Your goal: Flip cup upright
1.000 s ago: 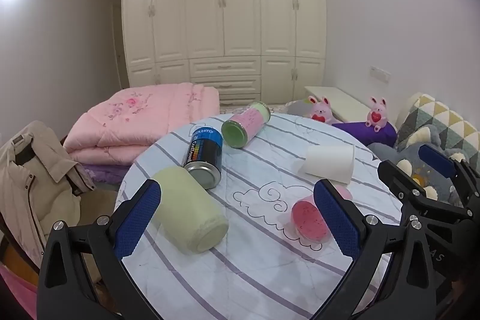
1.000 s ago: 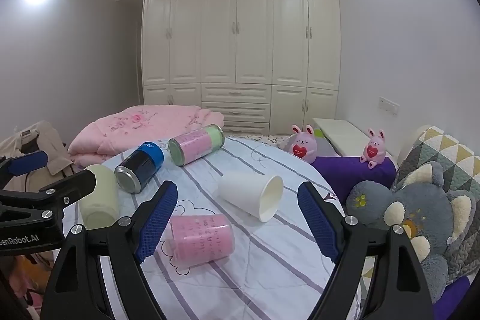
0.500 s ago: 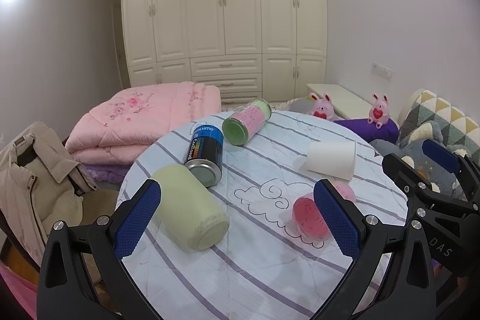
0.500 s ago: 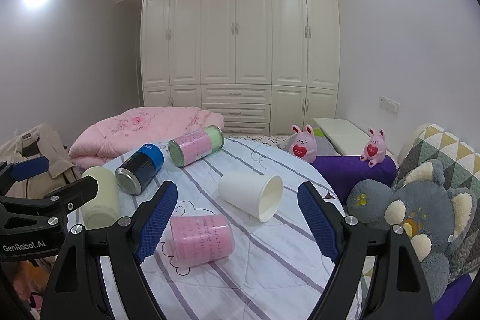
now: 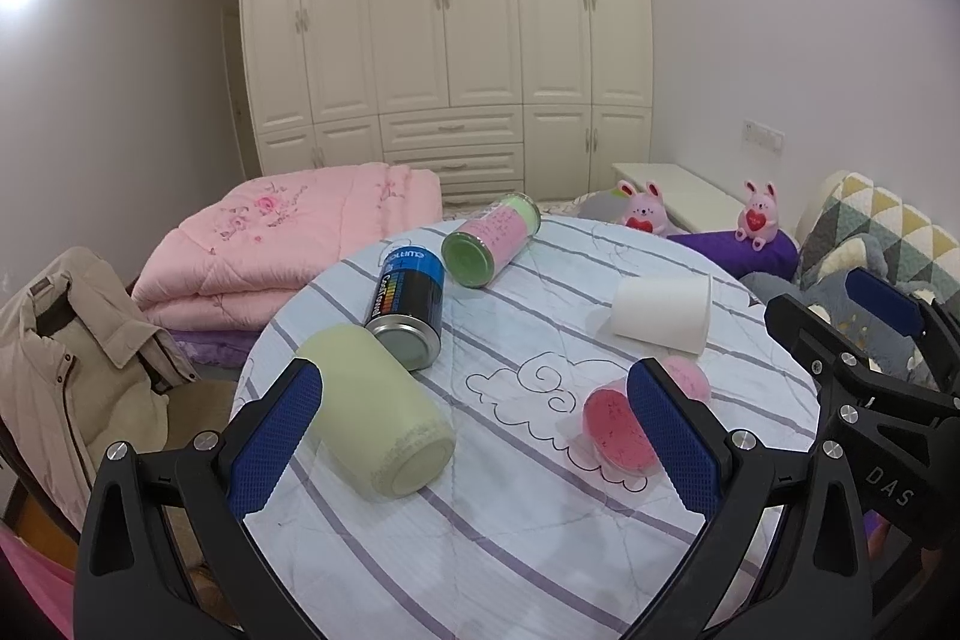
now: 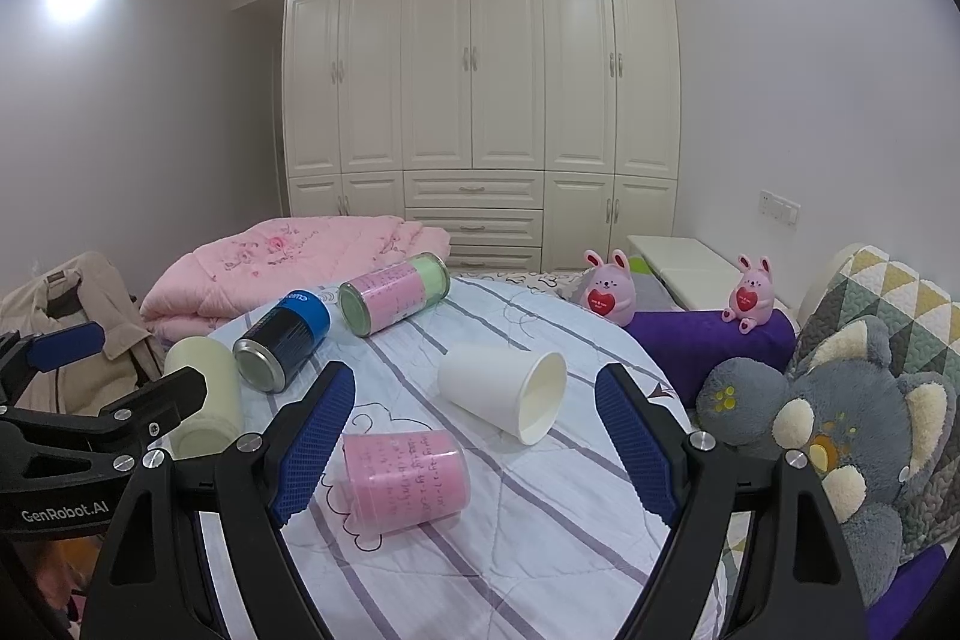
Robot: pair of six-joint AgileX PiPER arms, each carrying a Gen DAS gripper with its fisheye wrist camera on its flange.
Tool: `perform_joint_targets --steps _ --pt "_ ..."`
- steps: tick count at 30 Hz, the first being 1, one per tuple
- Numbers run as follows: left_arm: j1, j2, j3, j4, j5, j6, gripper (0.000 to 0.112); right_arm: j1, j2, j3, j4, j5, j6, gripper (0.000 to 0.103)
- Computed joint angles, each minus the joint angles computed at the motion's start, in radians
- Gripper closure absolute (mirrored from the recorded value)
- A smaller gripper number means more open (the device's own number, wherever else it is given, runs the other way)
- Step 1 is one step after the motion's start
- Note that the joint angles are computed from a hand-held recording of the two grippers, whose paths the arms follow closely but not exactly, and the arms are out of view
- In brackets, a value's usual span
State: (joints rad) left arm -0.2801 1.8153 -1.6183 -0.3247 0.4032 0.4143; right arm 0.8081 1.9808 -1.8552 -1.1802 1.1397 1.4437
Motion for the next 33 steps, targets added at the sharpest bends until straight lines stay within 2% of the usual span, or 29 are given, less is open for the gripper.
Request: perform_joint_targets --steps 33 --pt "-0.006 -0.006 0.013 0.036 0.000 -0.029 0.009 -0.002 0.003 -0.004 0.004 -0.003 0.001 0.019"
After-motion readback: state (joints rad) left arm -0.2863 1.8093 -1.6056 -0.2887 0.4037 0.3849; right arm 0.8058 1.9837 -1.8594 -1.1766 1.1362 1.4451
